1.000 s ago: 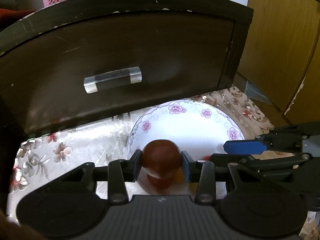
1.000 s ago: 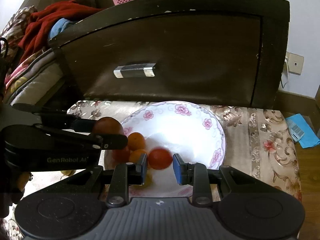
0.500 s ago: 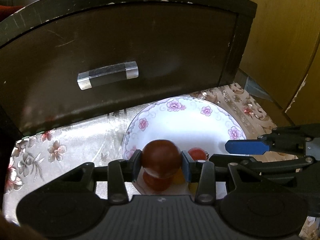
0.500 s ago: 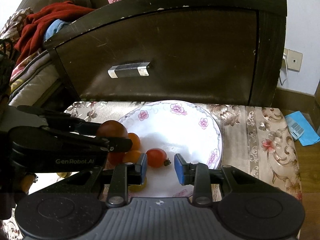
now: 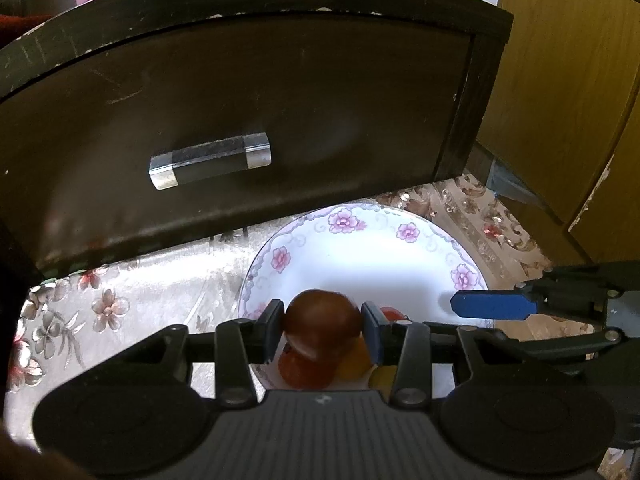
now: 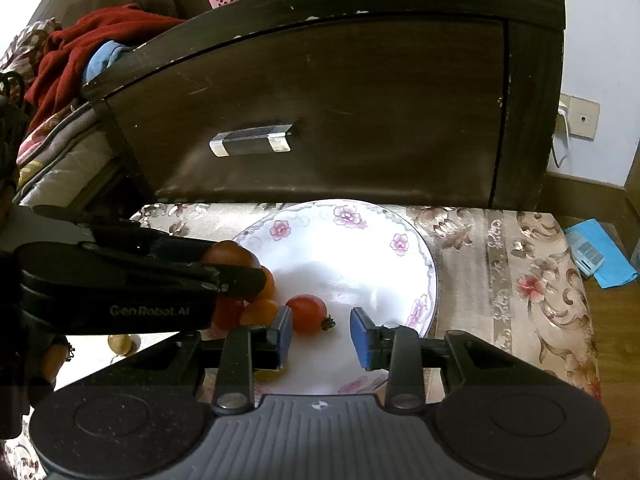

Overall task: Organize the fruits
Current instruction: 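Carry both tomatoes into the white bowl and open both grippers, then grasp the yellow-brown fruit with the left gripper while the right gripper grasps the orange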

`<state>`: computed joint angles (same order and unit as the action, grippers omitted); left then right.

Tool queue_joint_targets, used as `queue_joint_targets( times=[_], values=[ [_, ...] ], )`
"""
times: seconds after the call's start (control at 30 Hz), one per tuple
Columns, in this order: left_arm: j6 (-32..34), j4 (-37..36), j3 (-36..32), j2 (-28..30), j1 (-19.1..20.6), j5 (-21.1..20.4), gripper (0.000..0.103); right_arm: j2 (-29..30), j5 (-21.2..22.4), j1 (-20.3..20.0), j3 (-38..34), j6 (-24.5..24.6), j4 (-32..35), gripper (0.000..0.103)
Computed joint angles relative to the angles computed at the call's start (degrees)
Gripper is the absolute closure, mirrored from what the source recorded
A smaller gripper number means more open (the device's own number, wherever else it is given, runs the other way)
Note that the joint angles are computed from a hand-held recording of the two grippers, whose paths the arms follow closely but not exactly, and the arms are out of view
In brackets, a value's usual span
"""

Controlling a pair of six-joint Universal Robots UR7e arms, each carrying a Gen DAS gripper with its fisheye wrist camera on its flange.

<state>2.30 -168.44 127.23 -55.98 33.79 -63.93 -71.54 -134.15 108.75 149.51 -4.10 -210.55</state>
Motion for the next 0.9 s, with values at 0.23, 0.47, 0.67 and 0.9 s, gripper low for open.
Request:
queue_joint_targets(
  times=[0.23, 0.47, 0.67, 0.9],
  values=[
    [1.65, -0.16, -0.19, -2.21, -0.06, 0.24, 0.052, 0.23, 0.04, 0.29, -0.04, 0.60, 0.22, 0.072],
    [1.94, 1.35, 0.09, -6.97, 0.94, 2.33, 0.052, 1.04, 0.10, 1.56, -0.47, 1.16, 0.06, 0.071],
    [2.14, 3.87, 1.54, -12.02, 1.97, 4.09, 0.051, 1.70, 0.36, 3.53, -1.06, 2.35, 1.17, 0.069],
    [0.02, 8.32, 5.86, -18.00, 3.23, 5.47, 0.050, 2.97, 2.89, 6.62, -1.89, 5.18, 3.99, 0.067]
  ],
)
